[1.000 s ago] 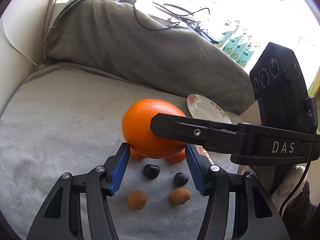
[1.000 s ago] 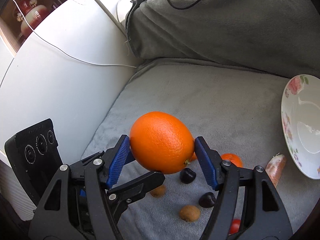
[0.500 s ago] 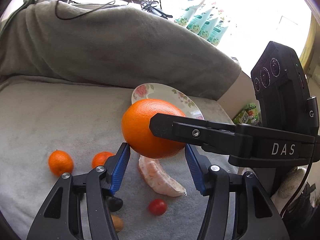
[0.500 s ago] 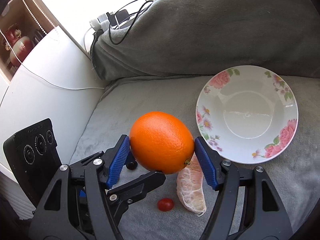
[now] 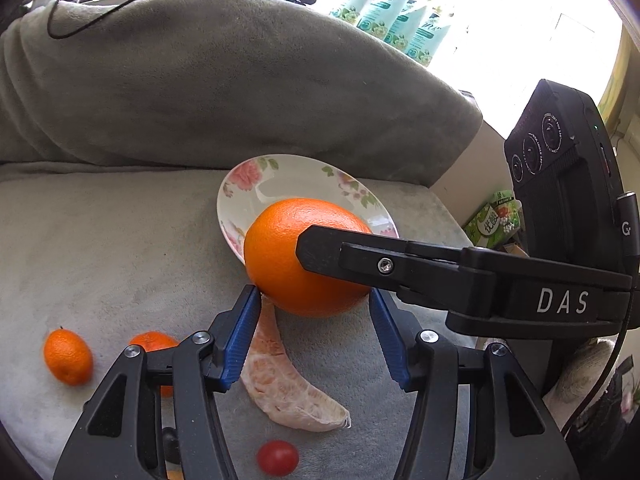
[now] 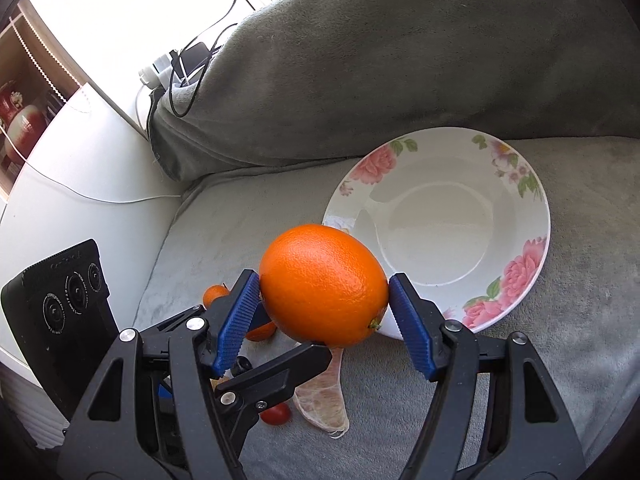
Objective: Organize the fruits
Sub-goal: 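Lower the large orange onto the plate and open the right tool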
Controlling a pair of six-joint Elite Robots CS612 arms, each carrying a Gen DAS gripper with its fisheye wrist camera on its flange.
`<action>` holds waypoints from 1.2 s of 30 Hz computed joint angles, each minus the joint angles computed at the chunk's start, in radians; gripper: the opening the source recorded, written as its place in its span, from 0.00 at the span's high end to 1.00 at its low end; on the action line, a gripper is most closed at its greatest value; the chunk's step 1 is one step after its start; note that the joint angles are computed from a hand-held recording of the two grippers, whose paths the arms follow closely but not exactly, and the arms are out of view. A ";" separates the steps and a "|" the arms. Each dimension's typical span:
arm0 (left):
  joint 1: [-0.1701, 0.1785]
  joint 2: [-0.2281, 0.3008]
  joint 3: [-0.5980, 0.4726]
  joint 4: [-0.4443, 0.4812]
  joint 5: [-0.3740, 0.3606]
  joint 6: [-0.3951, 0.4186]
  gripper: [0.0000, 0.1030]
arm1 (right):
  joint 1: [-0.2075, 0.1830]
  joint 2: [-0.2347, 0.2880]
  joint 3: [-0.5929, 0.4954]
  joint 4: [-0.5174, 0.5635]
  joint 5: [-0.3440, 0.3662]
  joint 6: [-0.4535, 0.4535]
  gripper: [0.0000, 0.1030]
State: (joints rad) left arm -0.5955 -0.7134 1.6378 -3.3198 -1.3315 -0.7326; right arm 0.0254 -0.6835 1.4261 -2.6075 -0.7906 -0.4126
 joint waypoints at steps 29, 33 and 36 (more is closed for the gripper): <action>-0.003 -0.016 0.032 -0.016 0.035 0.011 0.45 | -0.030 -0.020 0.076 -0.323 -0.045 0.113 0.28; -0.001 -0.027 0.049 -0.009 0.059 0.005 0.37 | -0.032 -0.023 0.088 -0.330 -0.052 0.115 0.28; 0.003 -0.038 0.067 -0.009 0.066 -0.012 0.37 | -0.033 -0.027 0.100 -0.343 -0.056 0.116 0.28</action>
